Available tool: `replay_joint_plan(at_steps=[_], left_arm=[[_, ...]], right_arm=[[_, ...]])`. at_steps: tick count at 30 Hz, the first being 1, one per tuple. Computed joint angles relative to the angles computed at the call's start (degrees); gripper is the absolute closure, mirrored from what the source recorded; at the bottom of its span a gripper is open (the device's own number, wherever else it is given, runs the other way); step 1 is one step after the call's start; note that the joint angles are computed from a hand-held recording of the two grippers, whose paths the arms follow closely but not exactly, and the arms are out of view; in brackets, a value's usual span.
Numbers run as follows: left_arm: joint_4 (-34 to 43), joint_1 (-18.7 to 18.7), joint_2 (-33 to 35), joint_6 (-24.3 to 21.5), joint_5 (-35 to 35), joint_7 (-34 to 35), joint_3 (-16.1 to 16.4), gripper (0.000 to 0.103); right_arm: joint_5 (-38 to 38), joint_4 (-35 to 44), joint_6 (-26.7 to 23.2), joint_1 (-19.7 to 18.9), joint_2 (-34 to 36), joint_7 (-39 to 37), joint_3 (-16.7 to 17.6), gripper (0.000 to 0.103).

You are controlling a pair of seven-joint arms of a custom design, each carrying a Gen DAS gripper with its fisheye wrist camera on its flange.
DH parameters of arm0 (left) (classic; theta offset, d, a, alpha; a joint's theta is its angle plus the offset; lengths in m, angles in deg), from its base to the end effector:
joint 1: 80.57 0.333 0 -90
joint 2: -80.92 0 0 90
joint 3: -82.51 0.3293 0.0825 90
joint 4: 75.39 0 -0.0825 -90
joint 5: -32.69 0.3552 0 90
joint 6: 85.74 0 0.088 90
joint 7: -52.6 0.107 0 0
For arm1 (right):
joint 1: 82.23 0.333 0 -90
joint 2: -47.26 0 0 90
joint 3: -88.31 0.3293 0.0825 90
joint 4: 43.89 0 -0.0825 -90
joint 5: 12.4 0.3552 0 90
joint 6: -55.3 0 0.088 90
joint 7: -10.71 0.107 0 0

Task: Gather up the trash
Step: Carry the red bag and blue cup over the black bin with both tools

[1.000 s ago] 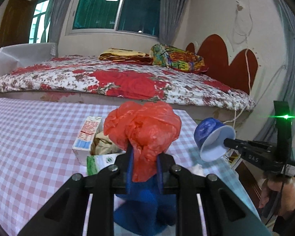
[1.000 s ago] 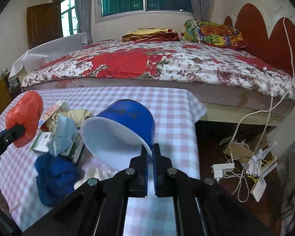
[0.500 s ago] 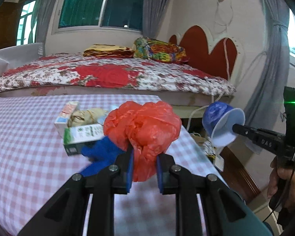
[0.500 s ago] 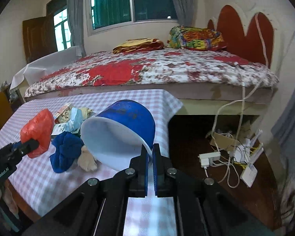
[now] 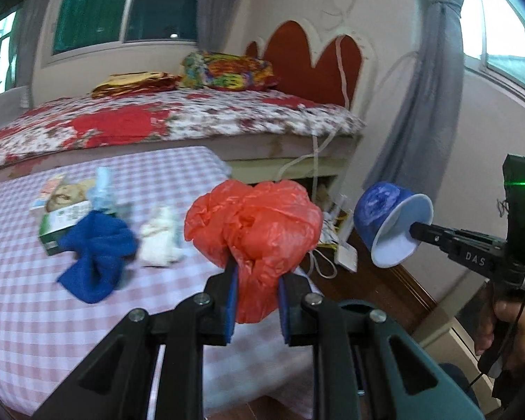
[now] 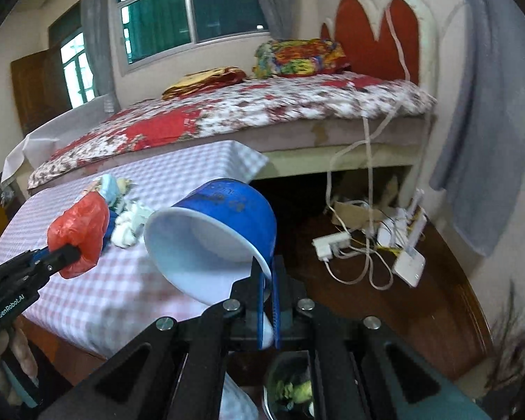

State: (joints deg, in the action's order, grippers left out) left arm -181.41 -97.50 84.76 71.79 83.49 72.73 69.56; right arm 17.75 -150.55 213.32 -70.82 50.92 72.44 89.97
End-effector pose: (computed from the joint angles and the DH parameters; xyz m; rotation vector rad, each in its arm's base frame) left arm 0.5062 -0.3221 0.5934 -1.6876 1.6578 -1.0565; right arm 0.5908 0.1152 0.5982 -1.8582 1.3477 -0.4997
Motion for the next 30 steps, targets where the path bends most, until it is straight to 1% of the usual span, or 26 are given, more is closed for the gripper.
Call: replay_joint_plan(at_steps=[6, 7, 15, 22, 27, 30], left_arm=[[3.76, -1.88, 3.83, 0.42, -3.49, 5.15, -1.21, 0.082], [4.94, -2.32, 5.05, 0.36, -4.88, 7.22, -1.62, 0.082], [10.74, -6.04, 11.67, 0.31, -12.43, 17.26, -2.96, 0.082], [14.22, -8.43, 15.9, -1.3, -18.61, 23.7, -4.07, 0.082], [15.88, -9.26, 18.24, -2.63, -22.65, 27.83, -5.12, 0.082], [16.55, -9.59, 19.19, -3.46, -24.36, 29.24, -5.22, 0.082]], right_arm=[[-1.69, -5.49, 0.33, -2.19, -2.92, 1.66, -1.78, 0.099], [-1.75, -6.32, 0.19, -2.68, -3.32, 1.76, -2.05, 0.099], [-3.24, -11.86, 0.47, -5.79, -6.06, 2.61, -3.27, 0.099], [-5.8, -16.46, -0.04, -8.7, -7.29, 5.19, -4.23, 0.099], [-5.93, -18.71, -0.48, -9.72, -7.67, 5.53, -4.47, 0.099], [-5.96, -19.47, -0.65, -10.17, -7.45, 5.74, -4.55, 0.099]])
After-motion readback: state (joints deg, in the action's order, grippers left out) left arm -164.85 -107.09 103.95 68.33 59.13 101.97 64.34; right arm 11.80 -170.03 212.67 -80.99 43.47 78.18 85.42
